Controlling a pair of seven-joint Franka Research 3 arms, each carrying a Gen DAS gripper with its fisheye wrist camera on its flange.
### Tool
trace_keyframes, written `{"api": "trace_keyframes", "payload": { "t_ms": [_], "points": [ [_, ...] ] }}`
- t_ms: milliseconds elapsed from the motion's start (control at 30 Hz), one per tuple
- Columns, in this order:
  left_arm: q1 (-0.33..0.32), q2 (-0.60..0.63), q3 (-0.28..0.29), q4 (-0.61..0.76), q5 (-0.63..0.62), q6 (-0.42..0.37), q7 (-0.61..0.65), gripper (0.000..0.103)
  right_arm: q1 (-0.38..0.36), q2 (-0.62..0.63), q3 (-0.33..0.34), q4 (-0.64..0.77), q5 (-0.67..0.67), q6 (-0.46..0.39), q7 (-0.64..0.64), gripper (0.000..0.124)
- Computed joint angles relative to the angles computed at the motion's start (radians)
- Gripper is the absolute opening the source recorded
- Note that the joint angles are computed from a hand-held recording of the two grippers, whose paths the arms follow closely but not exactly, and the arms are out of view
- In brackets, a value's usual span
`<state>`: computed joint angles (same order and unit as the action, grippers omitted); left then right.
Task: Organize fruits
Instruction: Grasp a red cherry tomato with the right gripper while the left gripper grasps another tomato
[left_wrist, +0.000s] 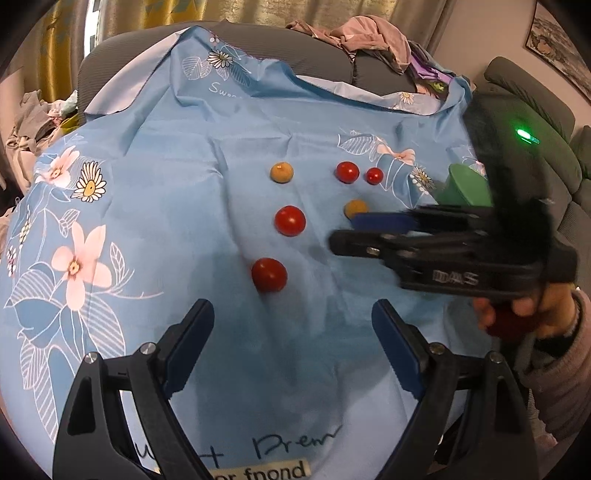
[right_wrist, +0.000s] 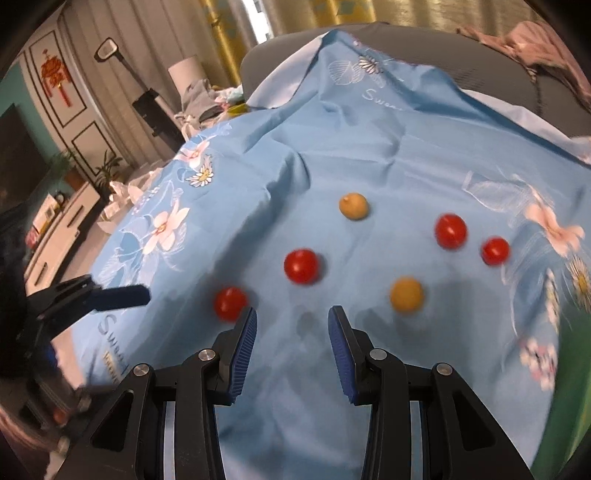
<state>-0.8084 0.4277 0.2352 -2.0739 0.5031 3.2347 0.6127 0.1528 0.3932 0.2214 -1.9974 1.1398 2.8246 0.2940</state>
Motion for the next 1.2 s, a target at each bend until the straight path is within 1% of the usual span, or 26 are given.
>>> {"api": "trace_keyframes", "payload": {
  "t_ms": [100, 200, 267, 400, 500, 567, 633, 700, 800, 833, 933, 1000, 1067, 1167, 1200],
  "points": [
    [0.042, 0.009, -0.04, 0.018, 0.0, -0.019, 0.018, 0.087, 0.034, 0.057, -0.027, 0.065, -0.108, 0.003, 0.092, 0.04],
    [0.076, 0.017, -0.072, 0.035, 0.012, -0.035, 0.027, 0.087, 0.051, 0.1, -0.034, 0.111, -0.205, 0.01, 0.178, 0.04],
    [0.106, 0.021, -0.102, 0.045, 0.019, -0.042, 0.034, 0.087, 0.049, 0.123, -0.03, 0.134, -0.257, 0.01, 0.218, 0.04],
    [0.143, 0.029, -0.136, 0.06, 0.033, -0.057, 0.041, 0.087, 0.062, 0.159, -0.037, 0.17, -0.375, 0.023, 0.303, 0.04],
    [0.166, 0.031, -0.158, 0.071, 0.047, -0.074, 0.047, 0.085, 0.038, 0.176, -0.015, 0.187, -0.413, 0.008, 0.335, 0.04],
    [0.178, 0.034, -0.174, 0.081, 0.06, -0.088, 0.052, 0.083, 0.017, 0.178, 0.007, 0.185, -0.416, 0.015, 0.329, 0.03],
    [0.192, 0.038, -0.19, 0.093, 0.072, -0.099, 0.06, 0.08, -0.008, 0.176, 0.027, 0.181, -0.402, 0.006, 0.325, 0.03],
    [0.22, 0.045, -0.222, 0.112, 0.081, -0.118, 0.084, 0.075, -0.034, 0.166, 0.047, 0.166, -0.375, 0.007, 0.307, 0.03],
    [0.275, 0.06, -0.286, 0.149, 0.081, -0.157, 0.147, 0.073, -0.095, 0.132, 0.094, 0.124, -0.281, 0.002, 0.231, 0.03],
    [0.299, 0.067, -0.315, 0.161, 0.074, -0.171, 0.177, 0.073, -0.11, 0.119, 0.105, 0.11, -0.243, 0.001, 0.2, 0.03],
    [0.339, 0.096, -0.376, 0.217, 0.058, -0.248, 0.274, 0.07, -0.146, 0.073, 0.122, 0.065, -0.118, -0.015, 0.102, 0.03],
    [0.36, 0.123, -0.411, 0.261, 0.041, -0.303, 0.348, 0.063, -0.163, 0.044, 0.124, 0.039, -0.039, -0.036, 0.044, 0.03],
    [0.379, 0.152, -0.444, 0.306, 0.01, -0.36, 0.423, 0.059, -0.167, 0.022, 0.116, 0.02, 0.021, -0.051, -0.001, 0.03],
    [0.381, 0.189, -0.462, 0.374, -0.024, -0.453, 0.511, 0.057, -0.17, -0.007, 0.1, -0.004, 0.112, -0.081, -0.065, 0.03],
    [0.376, 0.203, -0.464, 0.402, -0.031, -0.494, 0.543, 0.053, -0.168, -0.016, 0.092, -0.012, 0.135, -0.091, -0.082, 0.03]
  ]
}}
